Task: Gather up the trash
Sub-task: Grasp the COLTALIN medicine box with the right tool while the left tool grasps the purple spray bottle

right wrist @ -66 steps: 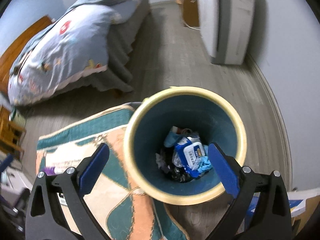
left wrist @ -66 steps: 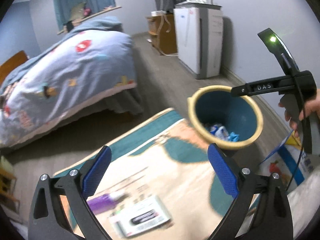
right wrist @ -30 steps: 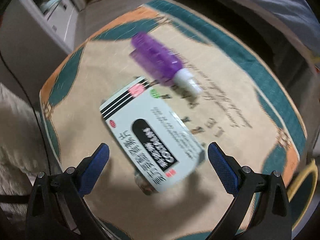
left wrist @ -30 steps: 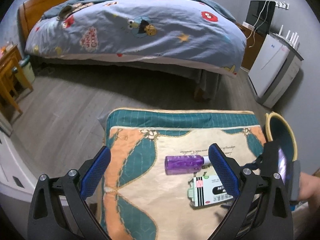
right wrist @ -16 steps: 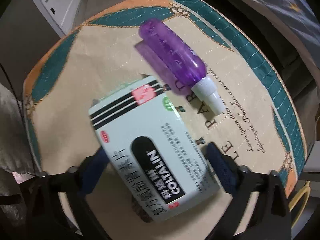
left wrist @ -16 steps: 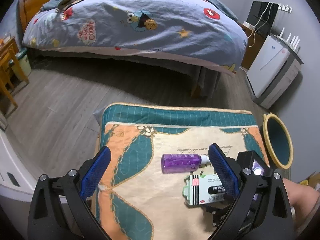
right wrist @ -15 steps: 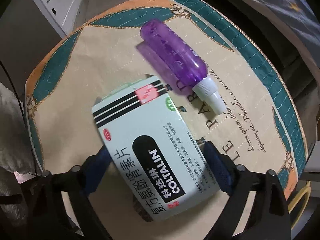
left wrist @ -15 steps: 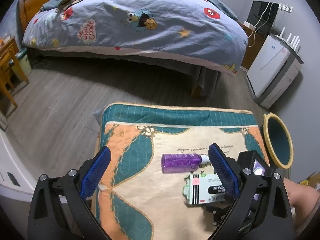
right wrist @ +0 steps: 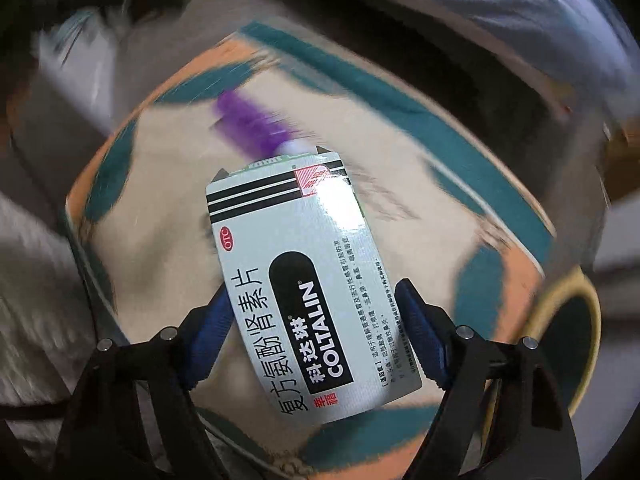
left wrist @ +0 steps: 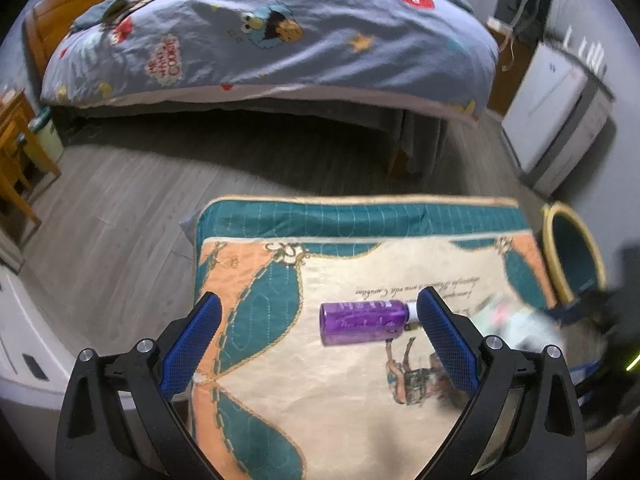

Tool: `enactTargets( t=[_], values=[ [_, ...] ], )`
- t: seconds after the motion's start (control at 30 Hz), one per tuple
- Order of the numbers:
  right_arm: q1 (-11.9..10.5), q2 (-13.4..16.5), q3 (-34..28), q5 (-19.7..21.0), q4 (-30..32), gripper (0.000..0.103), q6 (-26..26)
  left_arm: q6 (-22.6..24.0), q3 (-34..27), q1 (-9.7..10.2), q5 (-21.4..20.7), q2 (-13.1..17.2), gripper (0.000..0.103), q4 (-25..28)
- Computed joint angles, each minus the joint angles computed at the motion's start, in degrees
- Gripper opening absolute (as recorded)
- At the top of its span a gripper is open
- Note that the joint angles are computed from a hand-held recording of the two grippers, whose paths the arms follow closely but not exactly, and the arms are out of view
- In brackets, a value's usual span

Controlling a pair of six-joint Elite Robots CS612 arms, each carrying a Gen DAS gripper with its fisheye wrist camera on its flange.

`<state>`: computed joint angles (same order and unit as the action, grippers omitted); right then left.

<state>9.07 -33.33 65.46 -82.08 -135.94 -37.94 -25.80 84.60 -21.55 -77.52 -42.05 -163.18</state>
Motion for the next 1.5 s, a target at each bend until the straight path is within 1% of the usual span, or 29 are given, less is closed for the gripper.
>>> enactTargets(
  t=[0.03,0.13,0.2,0.3,0.43,0.53,0.7,0.83,0.93,1.0,1.03,1.07,1.13,1.23,1.27,1.3,1.37,1.43,1.5],
  values=[
    [-0.3,0.0,-0.5,0.3,-0.1,0.079,1.8,1.8,-0.9,-0.30,0.6,0.7,0.097,1.5],
    [-2.3,0.4,-1.8,2.1,-0.7,0.079,9.9,7.2,-2.6,-0.98,1.5,2.3,0.097,4.6],
    [-2.9,0.3,-1.8,2.4,-1.4,0.079,13.2,9.8,-3.3,-1.11,0.9,3.1,0.097,4.9],
    [-3.3,0.7,-2.3,2.0,-2.1,0.079,15.9,14.9,-4.8,-1.55,0.5,4.6,0.097,5.1],
    [-3.7,1.2,-3.3,3.1,-1.7,0.079,17.4,23.2,-6.9,-2.59,2.3,6.7,0.097,7.6],
    [-3.9,1.2,-3.1,3.7,-1.5,0.079,17.0,26.2,-8.4,-2.87,4.2,8.1,0.097,9.4],
    [-4.0,1.7,-3.9,4.4,-0.9,0.079,16.3,28.2,-10.6,-2.51,3.4,9.8,0.095,11.6],
    [-4.2,2.1,-4.6,4.8,-0.2,0.079,16.3,28.7,-11.7,-2.01,0.6,10.5,0.093,12.4],
    [-4.4,2.4,-5.0,4.9,0.3,0.079,17.0,27.6,-12.5,-1.51,-2.5,10.8,0.084,12.9],
    [-4.5,2.5,-5.1,5.1,0.5,0.079,17.3,26.0,-13.1,-0.82,-6.1,10.7,0.073,14.2],
    [-4.5,2.5,-5.1,5.0,0.5,0.079,17.4,25.6,-13.3,-0.46,-7.8,10.7,0.070,14.9],
    [-4.6,2.5,-5.1,4.9,0.4,0.079,17.4,25.1,-13.4,-0.19,-9.2,10.6,0.063,15.4],
    [-4.7,2.6,-5.1,5.0,0.4,0.079,17.6,24.8,-14.2,0.01,-9.9,10.7,0.060,16.9],
    [-4.7,2.6,-5.0,4.7,0.1,0.079,18.1,24.7,-13.5,0.13,-10.5,10.4,0.055,16.8],
    [-4.7,2.5,-4.9,4.6,-0.2,0.079,18.4,24.8,-13.3,0.07,-10.4,10.3,0.050,16.8],
    [-4.8,2.6,-4.9,4.6,-0.4,0.079,18.7,25.1,-13.2,0.02,-10.4,10.2,0.043,16.7],
    [-4.9,2.6,-4.9,4.5,-0.9,0.079,19.5,26.1,-13.0,-0.09,-10.9,9.9,0.039,16.5],
    [-5.0,2.6,-5.0,4.3,-1.1,0.079,20.3,27.1,-12.3,-0.49,-10.2,9.6,0.038,15.5],
    [-5.1,2.6,-5.0,4.1,-1.3,0.079,21.0,26.8,-12.2,-0.64,-10.9,9.5,0.037,14.2]
  ],
)
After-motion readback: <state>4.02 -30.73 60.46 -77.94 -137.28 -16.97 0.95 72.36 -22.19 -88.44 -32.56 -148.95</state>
